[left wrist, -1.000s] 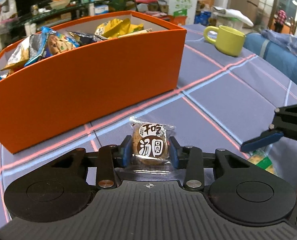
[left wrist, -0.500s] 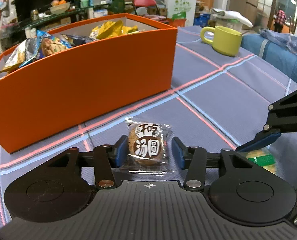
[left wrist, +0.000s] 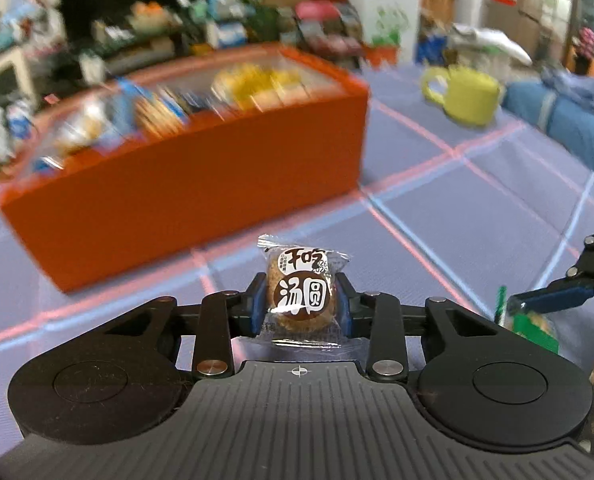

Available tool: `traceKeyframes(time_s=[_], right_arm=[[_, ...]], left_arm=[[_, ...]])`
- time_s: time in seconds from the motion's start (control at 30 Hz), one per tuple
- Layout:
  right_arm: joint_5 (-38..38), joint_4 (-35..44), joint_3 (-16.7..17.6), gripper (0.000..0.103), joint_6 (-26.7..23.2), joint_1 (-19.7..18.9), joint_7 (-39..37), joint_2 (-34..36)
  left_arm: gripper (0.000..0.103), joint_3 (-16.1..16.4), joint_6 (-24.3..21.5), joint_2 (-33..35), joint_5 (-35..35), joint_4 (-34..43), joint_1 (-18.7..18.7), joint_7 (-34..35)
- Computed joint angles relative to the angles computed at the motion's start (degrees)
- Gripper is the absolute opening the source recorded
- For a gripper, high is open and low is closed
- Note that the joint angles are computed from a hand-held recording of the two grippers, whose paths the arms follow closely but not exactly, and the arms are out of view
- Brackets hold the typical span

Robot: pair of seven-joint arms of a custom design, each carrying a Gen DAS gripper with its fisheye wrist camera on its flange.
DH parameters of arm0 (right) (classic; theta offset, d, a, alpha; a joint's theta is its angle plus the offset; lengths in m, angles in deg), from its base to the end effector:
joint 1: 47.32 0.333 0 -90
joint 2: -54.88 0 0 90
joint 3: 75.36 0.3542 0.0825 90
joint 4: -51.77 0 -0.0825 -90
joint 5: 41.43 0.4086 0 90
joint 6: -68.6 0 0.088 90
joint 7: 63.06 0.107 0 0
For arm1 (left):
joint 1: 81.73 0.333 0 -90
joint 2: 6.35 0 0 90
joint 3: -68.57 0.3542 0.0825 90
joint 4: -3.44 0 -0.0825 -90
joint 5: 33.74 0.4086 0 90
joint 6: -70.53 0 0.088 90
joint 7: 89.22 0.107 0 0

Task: Organize snacks
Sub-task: 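Carry both packets over the orange box and open both grippers to drop them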

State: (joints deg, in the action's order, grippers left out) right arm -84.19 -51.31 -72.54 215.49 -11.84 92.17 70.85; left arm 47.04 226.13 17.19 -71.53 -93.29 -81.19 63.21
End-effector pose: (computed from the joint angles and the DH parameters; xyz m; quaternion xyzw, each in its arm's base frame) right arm 0.5447 0.4394 0.4678 -0.6835 0.6434 -0.2325 0.2547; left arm 0.7103 -0.2056 0.4616 -0.3213 0.8583 -0.3735 0.1437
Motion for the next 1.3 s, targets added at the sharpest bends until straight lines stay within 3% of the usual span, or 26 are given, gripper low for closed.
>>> traceKeyframes(time_s=[0.1, 0.2, 0.3, 0.4, 0.53, 0.7, 0.83, 1.1, 1.3], right_arm=[[-4.9, 1.2, -1.5, 0.057, -2.3, 1.7, 8.0, -0.6], [-9.2, 4.1, -2.0, 0.058, -4.7, 2.4, 15.7, 0.2], [-11.5, 8.2, -2.1, 0.058, -8.1, 3.1, 20.0, 2.2], [-13.9, 10.7, -2.2, 0.058, -10.8, 4.3, 23.7, 3.8], [-15.5, 14.3, -2.6, 0.058, -13.2, 5.5, 23.5, 6.7], [-15.3, 13.5, -3.0, 0.058, -12.5, 5.5, 24.0, 6.8], [-15.2, 12.5, -3.1, 0.058, -12.1, 5.2, 24.7, 6.4], [-14.7, 11.6, -2.9, 0.058, -11.4, 4.6, 25.2, 6.0], [-14.7, 11.4, -3.0, 0.058, -11.2, 4.6, 25.5, 5.8]], left_arm=[[0.013, 1.7, 5.2, -2.8, -1.4, -2.3, -0.7, -6.1], [0.013, 7.8, 9.4, -3.8, 7.1, -3.6, -5.0, -19.6], [0.013, 13.6, 8.9, -3.0, 17.0, -3.0, -8.7, -31.6], [0.013, 15.9, 7.7, -2.0, 23.0, -1.6, -9.8, -38.6], [0.013, 16.1, 8.9, -1.7, 28.5, -1.6, -9.9, -44.3], [0.013, 12.9, 8.8, -1.3, 31.9, -1.0, -7.2, -47.3], [0.013, 10.8, 9.1, -1.4, 33.0, -1.4, -5.5, -47.6], [0.013, 11.0, 8.7, -1.1, 35.5, -1.2, -5.9, -49.9], [0.013, 9.2, 9.3, -1.7, 33.8, -1.6, -4.1, -49.0]])
